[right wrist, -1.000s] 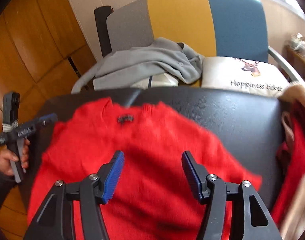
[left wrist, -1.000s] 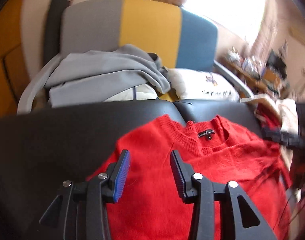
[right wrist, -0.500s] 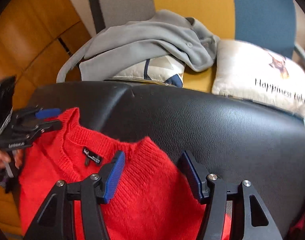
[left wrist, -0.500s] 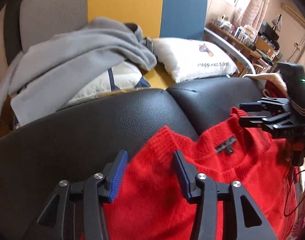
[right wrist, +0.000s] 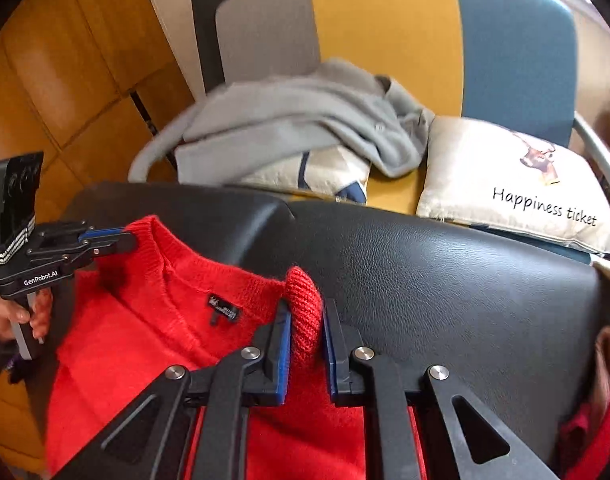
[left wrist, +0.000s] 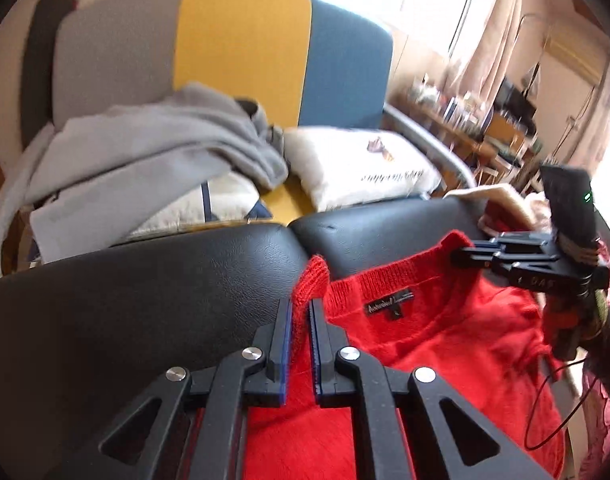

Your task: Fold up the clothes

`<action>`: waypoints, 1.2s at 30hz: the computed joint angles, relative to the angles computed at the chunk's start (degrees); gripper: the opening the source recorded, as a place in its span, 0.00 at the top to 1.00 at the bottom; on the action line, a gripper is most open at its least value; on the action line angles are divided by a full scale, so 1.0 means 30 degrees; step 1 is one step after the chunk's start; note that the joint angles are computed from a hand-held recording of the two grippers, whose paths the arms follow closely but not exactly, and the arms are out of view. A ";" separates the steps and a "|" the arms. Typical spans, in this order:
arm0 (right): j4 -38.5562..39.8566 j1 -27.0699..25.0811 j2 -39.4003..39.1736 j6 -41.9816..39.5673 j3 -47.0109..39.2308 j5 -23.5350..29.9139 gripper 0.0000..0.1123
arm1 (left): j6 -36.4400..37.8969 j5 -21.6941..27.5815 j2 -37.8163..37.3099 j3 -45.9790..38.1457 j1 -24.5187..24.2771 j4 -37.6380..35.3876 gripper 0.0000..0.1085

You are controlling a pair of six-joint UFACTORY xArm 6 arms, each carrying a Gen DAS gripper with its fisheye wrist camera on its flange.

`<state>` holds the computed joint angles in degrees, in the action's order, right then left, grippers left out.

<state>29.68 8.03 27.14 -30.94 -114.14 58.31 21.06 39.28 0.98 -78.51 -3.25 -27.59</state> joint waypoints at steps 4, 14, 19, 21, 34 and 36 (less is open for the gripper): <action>0.1021 0.0006 -0.3052 -0.1116 0.4478 -0.1986 0.87 | 0.0064 -0.1799 -0.2382 0.2891 -0.0314 -0.0816 0.93; 0.3572 -0.0157 -0.7899 -0.3368 1.2635 -0.5003 0.76 | -0.2447 -0.3348 -0.6176 0.8850 -0.0736 0.0172 0.92; 0.3545 -0.0542 -0.8742 -0.3179 1.3270 -0.4105 0.42 | -0.3004 -0.3629 -0.7285 1.0201 -0.1051 0.0856 0.87; 0.2830 -0.0582 -0.9235 -0.3081 1.3375 -0.3741 0.39 | -0.2922 -0.3454 -0.7579 1.0420 -0.1047 0.0968 0.84; 0.0297 0.1497 -0.8243 0.0063 1.2292 -0.4952 0.39 | -0.4348 -0.3551 -1.0407 1.2391 0.0160 -0.0274 0.83; -0.0059 0.1597 -0.8371 0.0244 1.3379 -0.6030 0.39 | -0.4053 -0.3779 -1.0312 1.2162 0.0353 -0.0866 0.82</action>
